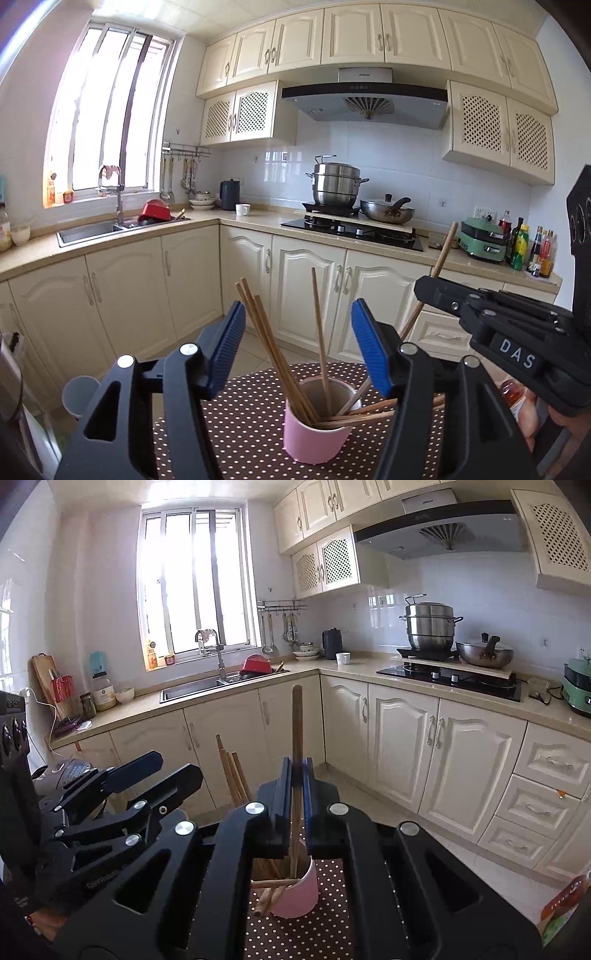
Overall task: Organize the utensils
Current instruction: 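Open the left gripper over the cup while the right gripper drops its chopstick in, then move both open grippers back down to the remaining chopsticks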
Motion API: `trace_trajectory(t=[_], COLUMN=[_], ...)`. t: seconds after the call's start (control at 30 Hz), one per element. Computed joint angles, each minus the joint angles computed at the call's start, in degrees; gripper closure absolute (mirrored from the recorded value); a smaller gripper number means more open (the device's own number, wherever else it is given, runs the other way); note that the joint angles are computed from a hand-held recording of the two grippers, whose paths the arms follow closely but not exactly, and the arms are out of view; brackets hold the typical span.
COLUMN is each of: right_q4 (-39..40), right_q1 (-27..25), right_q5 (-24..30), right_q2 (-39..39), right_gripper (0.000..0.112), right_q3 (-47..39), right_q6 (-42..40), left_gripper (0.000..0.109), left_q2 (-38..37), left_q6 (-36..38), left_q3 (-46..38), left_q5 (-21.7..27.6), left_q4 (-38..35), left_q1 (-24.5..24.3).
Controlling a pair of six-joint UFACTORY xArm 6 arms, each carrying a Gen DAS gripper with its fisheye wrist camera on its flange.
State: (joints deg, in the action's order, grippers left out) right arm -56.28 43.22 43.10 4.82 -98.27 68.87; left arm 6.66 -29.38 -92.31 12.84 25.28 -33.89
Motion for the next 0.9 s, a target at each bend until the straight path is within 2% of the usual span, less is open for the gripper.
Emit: trace_trajectory(t=[0.4, 0.73, 0.9], right_q4=[5.9, 6.1, 8.6], right_q1=[0.6, 1.1, 1.4], right_q5=[2.2, 5.3, 7.8], right_q2=[1.5, 3.2, 6.3], right_gripper=[0.106, 0.106, 0.106], right_q3=[-1.9, -4.2, -7.3], right_q6=[-4.2, -4.1, -7.7], left_gripper=[0.047, 0.046, 0.046], left_q2=[-3.9, -7.9, -8.8], left_q6=[1.3, 2.7, 3.6], left_q3=[3.2, 6.8, 7.6], left_q5=[1.9, 2.0, 2.4], left_q4=[-1.5, -1.4, -2.2], left_q1=[0.9, 1.7, 2.3])
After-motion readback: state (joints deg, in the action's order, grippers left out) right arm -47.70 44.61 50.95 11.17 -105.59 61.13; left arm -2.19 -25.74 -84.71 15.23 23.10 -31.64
